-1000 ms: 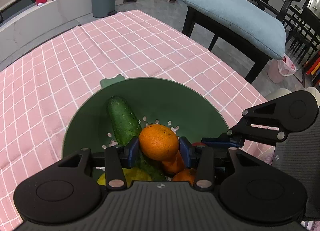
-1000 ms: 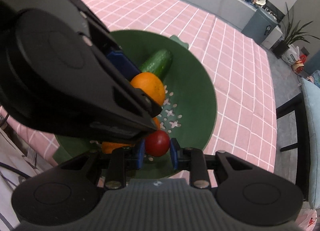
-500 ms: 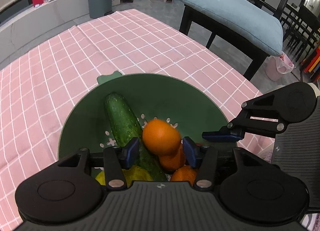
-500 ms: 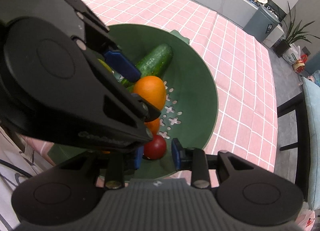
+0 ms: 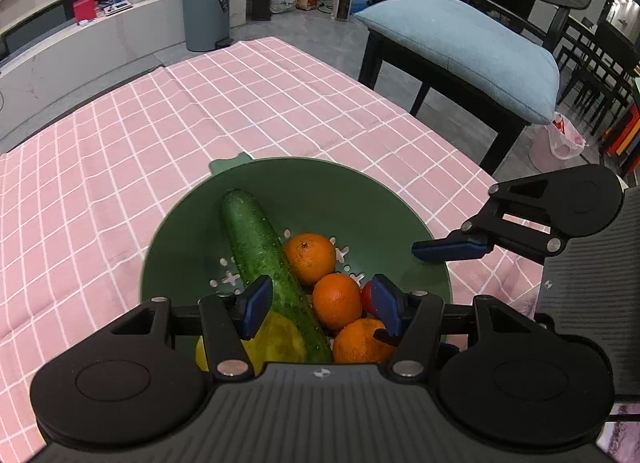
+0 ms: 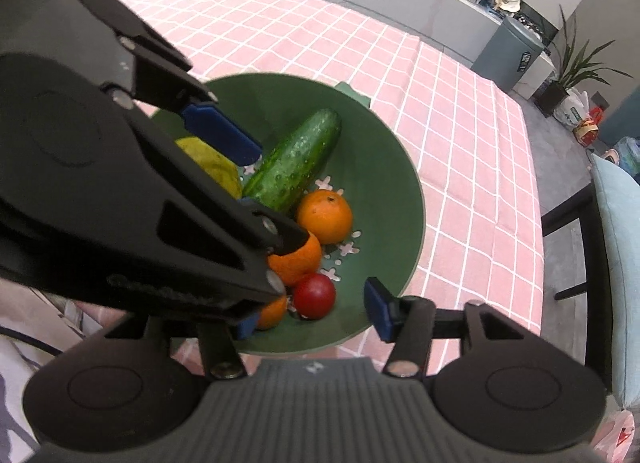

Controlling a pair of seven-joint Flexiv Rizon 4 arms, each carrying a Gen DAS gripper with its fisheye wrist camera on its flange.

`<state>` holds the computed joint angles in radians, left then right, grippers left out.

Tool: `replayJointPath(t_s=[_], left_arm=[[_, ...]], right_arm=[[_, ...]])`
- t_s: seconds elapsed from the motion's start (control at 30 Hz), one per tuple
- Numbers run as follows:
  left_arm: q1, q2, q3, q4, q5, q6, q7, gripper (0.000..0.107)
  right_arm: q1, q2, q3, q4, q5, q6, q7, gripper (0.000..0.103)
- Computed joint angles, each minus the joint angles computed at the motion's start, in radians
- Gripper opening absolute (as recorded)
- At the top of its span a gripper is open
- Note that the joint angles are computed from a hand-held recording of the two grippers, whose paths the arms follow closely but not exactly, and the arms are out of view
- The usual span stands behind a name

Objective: Organize fruits
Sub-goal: 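Open both grippers to drop the tomato and orange into the colander, then move both grippers back toward the remaining orange and brown fruits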

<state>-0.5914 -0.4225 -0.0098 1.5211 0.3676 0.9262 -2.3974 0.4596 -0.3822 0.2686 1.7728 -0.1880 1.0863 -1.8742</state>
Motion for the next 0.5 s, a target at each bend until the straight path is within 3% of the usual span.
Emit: replayJointPath(t_s=[0.17, 0.5], left_arm=[[-0.019, 0.038, 0.012, 0.018, 0.039, -0.012, -0.050, 0.067], [-0.021, 0.151, -0.002, 0.098, 0.165, -0.038, -0.205, 0.067]], right_arm=[[0.012, 0.028, -0.015, 0.042, -0.010, 0.061, 0.073, 0.055], [0.060, 0.083, -0.073, 0.179, -0.099, 0.322, 0.403, 0.058]])
